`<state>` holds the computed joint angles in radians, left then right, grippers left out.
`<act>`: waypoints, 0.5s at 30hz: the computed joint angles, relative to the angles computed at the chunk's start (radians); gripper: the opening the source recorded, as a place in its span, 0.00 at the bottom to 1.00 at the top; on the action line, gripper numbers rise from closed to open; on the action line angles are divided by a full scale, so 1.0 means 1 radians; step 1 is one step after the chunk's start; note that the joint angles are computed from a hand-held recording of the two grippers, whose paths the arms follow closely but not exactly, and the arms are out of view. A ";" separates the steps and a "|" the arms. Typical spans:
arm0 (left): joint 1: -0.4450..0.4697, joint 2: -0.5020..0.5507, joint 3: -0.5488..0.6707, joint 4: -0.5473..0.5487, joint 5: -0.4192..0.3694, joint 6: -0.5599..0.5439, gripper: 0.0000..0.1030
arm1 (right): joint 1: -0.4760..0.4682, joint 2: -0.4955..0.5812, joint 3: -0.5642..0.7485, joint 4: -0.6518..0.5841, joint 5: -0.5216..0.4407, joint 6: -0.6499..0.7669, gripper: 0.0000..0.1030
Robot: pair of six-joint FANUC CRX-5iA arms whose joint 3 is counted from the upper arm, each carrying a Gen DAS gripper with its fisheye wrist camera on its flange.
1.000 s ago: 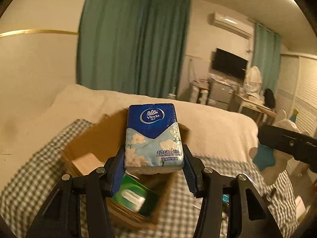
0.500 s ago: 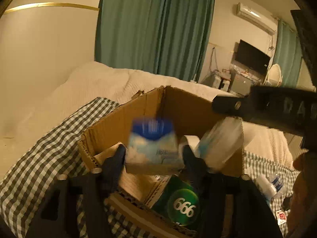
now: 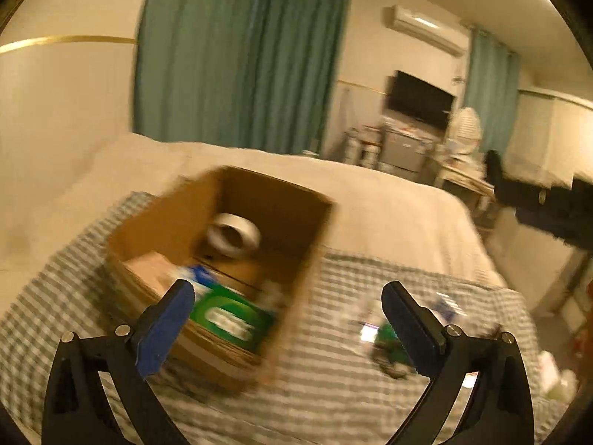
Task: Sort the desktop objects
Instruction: 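Drop the tissue pack and bunny figure into the cardboard box, then grasp the bead bracelet with the left gripper while the right grasps the red sachet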
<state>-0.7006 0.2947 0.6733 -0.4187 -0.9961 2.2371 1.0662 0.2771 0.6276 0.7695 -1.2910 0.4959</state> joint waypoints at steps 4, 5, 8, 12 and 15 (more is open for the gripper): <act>-0.056 0.061 0.052 0.031 -0.029 -0.001 1.00 | 0.047 -0.172 -0.255 0.071 -0.054 -0.147 0.66; -0.065 0.078 0.063 0.035 -0.035 -0.002 1.00 | 0.059 -0.217 -0.323 0.081 -0.070 -0.185 0.66; -0.104 0.126 0.078 0.025 -0.059 0.010 1.00 | 0.078 -0.316 -0.491 0.097 -0.116 -0.283 0.66; -0.132 0.193 0.102 0.037 -0.062 -0.006 1.00 | 0.095 -0.404 -0.678 0.102 -0.175 -0.383 0.66; -0.151 0.252 0.152 0.034 -0.083 -0.044 1.00 | 0.102 -0.449 -0.798 0.086 -0.178 -0.441 0.66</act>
